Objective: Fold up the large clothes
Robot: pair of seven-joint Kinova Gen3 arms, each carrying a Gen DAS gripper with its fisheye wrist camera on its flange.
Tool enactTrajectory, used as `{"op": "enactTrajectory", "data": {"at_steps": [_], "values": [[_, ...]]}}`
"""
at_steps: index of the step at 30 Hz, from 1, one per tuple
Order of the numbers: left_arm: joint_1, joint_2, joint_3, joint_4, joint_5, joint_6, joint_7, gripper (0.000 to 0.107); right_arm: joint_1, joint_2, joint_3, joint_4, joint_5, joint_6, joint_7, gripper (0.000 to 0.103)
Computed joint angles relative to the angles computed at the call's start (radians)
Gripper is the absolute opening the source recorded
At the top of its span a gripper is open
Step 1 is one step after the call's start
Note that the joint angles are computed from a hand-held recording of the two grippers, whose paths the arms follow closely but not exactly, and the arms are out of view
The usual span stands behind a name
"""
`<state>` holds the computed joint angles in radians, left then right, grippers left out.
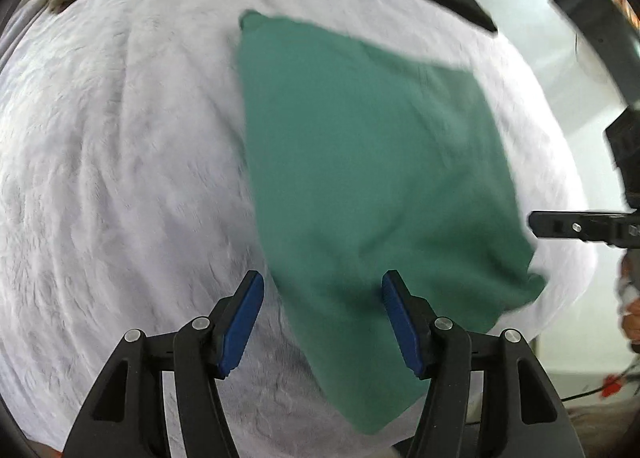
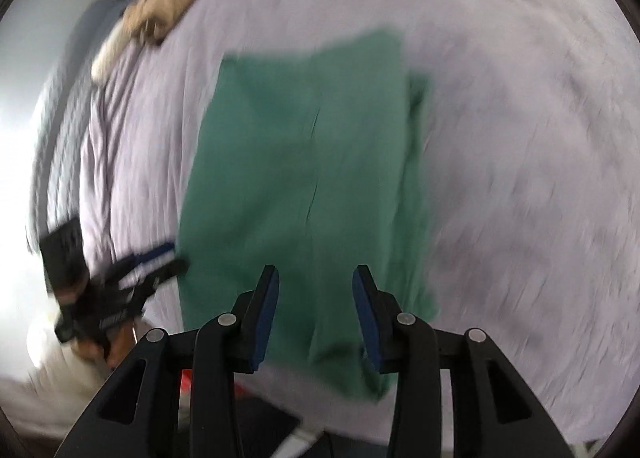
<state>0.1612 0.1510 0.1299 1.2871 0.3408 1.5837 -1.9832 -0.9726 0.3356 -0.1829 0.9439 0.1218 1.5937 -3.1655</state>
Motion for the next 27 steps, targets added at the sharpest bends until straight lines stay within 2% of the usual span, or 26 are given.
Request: {"op": "enactTrajectory", "data": {"at_steps": [1, 3, 4, 5, 8, 10, 13, 16, 18, 21, 24, 27], "values": [[0.002, -0.009, 0.008, 0.022, -0.019, -0.006, 0.001, 0.063, -0.020, 0.028, 0.011, -0.021, -0.015, 0.041, 0.009, 0.032], [0.009, -0.021, 0.019, 0.065, -0.026, -0.027, 0.018, 0.076, -0.076, 0.066, 0.071, -0.036, -0.035, 0.110, 0.035, 0.014], [0.017, -0.028, 0.003, 0.078, -0.026, -0.033, 0.018, 0.082, -0.098, 0.071, 0.091, -0.020, -0.034, 0.123, 0.024, 0.014], [0.007, -0.036, -0.007, 0.098, -0.010, -0.041, 0.009, 0.082, -0.116, 0.068, 0.117, -0.005, -0.040, 0.119, -0.003, 0.014], [-0.004, -0.044, -0.013, 0.118, -0.004, -0.046, 0.008, 0.082, -0.147, 0.012, 0.176, 0.122, -0.059, 0.023, -0.125, 0.014], [-0.002, -0.044, -0.012, 0.115, -0.008, -0.042, 0.032, 0.082, -0.130, -0.032, 0.132, 0.213, -0.026, -0.054, -0.205, 0.014], [0.027, -0.035, 0.003, 0.105, -0.037, -0.055, 0.087, 0.082, -0.069, -0.072, 0.004, 0.292, 0.056, -0.120, -0.311, 0.015], [0.033, -0.030, 0.003, 0.083, -0.053, -0.032, 0.117, 0.082, -0.051, -0.080, -0.060, 0.286, 0.096, -0.092, -0.409, 0.018], [0.034, -0.029, 0.003, 0.073, -0.061, -0.020, 0.123, 0.082, -0.069, -0.077, -0.081, 0.261, 0.109, -0.040, -0.461, 0.018], [0.042, -0.028, 0.006, 0.053, -0.076, -0.005, 0.136, 0.082, -0.115, -0.034, -0.080, 0.167, 0.116, 0.068, -0.501, 0.018], [0.041, -0.031, 0.004, 0.047, -0.087, 0.007, 0.135, 0.082, -0.150, 0.023, -0.029, 0.073, 0.071, 0.161, -0.493, 0.018], [0.043, -0.020, 0.003, 0.031, -0.098, 0.018, 0.149, 0.082, -0.196, 0.006, 0.068, 0.107, 0.019, 0.134, -0.513, 0.018]]}}
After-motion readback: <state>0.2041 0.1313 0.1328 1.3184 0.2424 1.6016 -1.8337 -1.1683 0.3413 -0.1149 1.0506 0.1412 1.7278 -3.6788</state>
